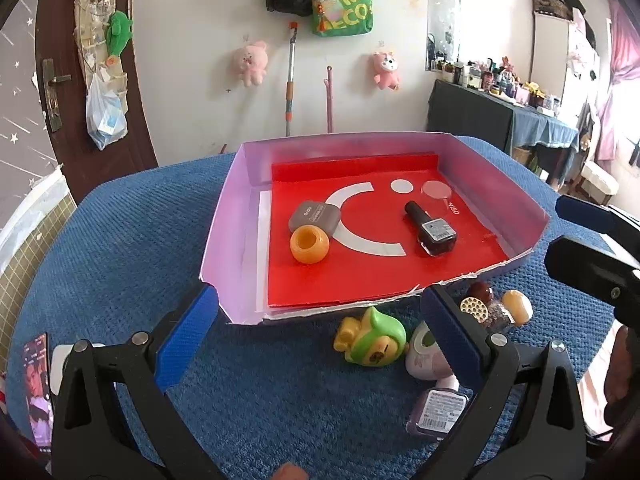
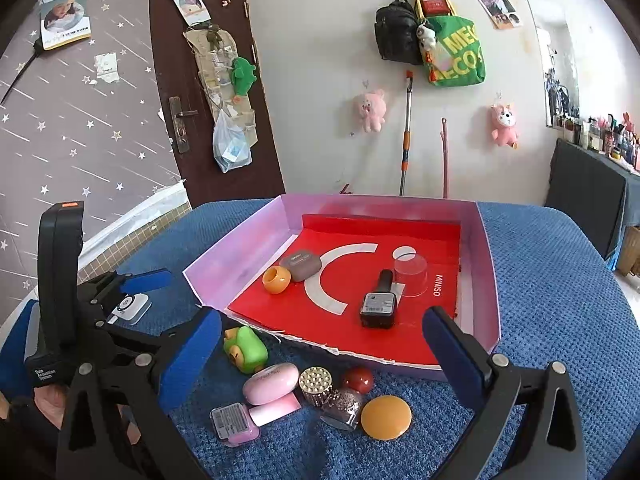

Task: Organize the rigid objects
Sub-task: 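Lift both tools out of the tray toward the items on the table, then grasp the pink nail polish with the left tool while the right tool grasps the orange sponge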

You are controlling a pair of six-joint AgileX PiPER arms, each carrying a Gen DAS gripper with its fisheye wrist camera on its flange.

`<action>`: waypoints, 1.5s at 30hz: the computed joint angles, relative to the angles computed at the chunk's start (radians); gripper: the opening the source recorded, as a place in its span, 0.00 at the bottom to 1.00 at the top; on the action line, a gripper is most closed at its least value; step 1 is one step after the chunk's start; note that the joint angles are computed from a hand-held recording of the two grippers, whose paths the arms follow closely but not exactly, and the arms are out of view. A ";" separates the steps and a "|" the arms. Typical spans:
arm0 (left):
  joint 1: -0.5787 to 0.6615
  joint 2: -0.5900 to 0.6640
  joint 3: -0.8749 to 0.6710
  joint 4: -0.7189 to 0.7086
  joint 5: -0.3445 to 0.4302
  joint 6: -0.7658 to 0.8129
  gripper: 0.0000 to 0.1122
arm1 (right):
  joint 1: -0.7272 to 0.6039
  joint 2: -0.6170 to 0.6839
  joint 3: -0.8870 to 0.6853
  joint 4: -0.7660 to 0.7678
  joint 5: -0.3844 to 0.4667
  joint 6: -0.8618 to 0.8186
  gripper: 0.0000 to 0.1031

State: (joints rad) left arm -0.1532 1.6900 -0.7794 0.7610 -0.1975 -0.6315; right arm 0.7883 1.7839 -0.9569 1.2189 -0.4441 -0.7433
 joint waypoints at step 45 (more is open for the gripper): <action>0.065 -0.001 0.159 0.429 -0.237 -0.383 0.71 | 0.078 0.072 0.122 0.133 -0.147 0.033 0.53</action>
